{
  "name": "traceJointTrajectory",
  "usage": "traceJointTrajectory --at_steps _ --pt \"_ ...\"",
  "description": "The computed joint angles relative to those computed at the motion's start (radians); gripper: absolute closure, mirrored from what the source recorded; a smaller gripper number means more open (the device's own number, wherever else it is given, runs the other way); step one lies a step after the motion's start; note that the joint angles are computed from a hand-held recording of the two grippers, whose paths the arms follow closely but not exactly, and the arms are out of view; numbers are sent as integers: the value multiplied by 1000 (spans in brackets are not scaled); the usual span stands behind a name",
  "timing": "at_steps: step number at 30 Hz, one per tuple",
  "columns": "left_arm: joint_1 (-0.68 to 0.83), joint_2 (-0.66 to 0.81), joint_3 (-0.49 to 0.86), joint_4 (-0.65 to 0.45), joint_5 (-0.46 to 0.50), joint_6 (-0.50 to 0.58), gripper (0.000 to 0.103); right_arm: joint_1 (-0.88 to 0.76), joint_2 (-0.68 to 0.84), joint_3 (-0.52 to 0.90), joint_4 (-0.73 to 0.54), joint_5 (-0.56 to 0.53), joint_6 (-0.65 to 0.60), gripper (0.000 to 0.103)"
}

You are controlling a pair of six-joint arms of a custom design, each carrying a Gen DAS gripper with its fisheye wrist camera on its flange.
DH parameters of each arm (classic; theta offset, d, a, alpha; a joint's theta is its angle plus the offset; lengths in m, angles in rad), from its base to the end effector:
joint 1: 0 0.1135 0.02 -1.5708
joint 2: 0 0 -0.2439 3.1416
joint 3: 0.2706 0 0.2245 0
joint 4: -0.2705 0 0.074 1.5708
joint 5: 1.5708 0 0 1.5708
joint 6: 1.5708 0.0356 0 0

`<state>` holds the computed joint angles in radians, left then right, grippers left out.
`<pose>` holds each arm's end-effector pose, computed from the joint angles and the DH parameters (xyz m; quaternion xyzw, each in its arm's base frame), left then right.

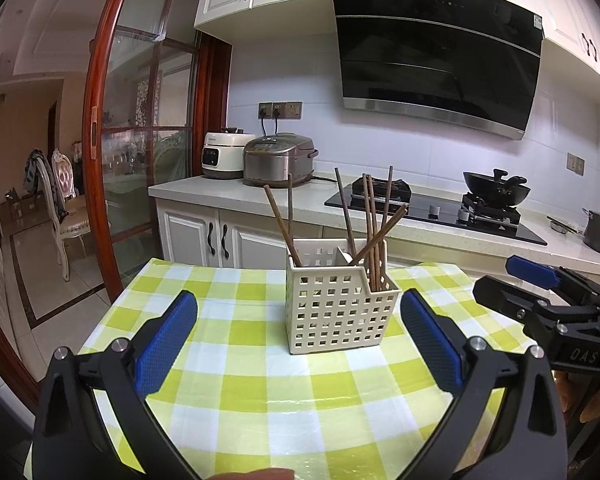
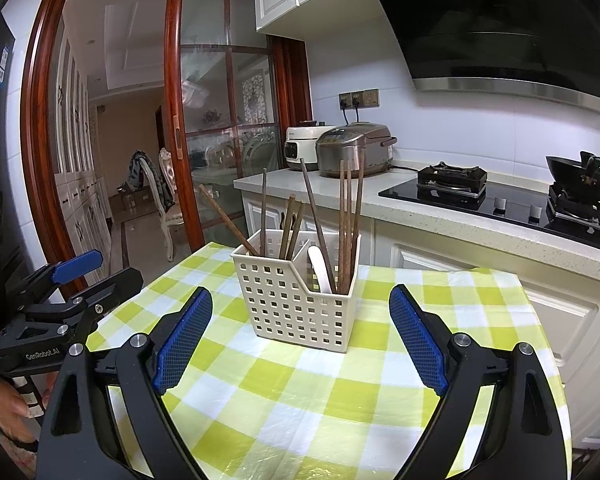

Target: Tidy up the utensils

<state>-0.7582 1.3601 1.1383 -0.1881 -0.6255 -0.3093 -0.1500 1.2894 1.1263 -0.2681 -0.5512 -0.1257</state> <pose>0.2231 -0.1826 0.3220 0.0126 0.8132 -0.0440 0.5801 0.2700 -0.0220 0.3283 -0.1370 0.8119 0.1556 0.5457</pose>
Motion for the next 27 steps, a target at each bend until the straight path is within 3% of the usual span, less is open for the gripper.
traceJointTrajectory --at_steps 27 --pt "1 0 -5 -1 3 -7 5 7 -10 -3 -6 5 0 19"
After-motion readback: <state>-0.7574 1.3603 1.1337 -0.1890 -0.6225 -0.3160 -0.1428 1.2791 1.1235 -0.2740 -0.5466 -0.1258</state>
